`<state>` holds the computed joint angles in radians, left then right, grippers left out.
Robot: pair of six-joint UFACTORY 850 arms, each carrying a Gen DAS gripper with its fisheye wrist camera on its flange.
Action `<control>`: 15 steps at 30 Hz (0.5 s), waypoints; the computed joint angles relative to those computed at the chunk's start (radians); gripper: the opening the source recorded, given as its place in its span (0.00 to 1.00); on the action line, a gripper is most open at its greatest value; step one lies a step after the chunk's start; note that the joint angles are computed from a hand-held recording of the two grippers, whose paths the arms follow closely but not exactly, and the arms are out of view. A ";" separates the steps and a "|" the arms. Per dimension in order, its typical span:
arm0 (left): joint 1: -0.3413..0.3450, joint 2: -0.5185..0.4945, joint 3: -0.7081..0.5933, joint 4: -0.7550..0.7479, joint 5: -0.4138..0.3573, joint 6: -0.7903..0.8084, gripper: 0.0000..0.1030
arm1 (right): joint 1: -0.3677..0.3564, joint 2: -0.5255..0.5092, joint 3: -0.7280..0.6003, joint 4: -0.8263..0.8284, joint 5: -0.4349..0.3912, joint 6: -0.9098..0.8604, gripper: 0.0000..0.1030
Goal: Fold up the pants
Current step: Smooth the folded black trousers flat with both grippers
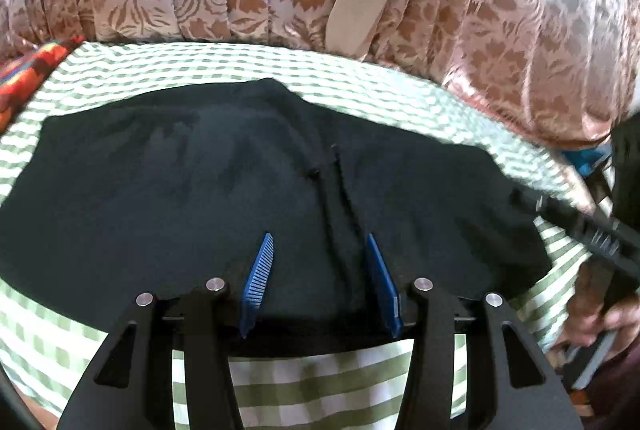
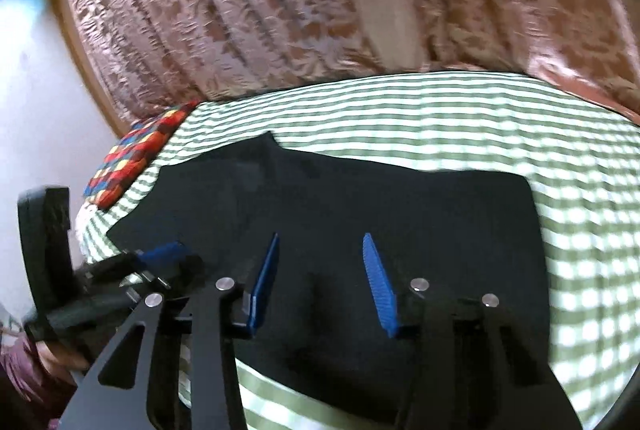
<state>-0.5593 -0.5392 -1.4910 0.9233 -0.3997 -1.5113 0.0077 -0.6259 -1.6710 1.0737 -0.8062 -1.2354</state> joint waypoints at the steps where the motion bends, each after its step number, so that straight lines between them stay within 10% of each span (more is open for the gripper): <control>1: -0.001 -0.003 -0.001 0.000 -0.017 0.003 0.46 | 0.019 -0.019 -0.027 -0.024 -0.007 0.021 0.41; 15: 0.028 0.046 0.048 0.015 -0.112 -0.080 0.46 | 0.071 -0.042 0.029 -0.033 0.086 -0.034 0.43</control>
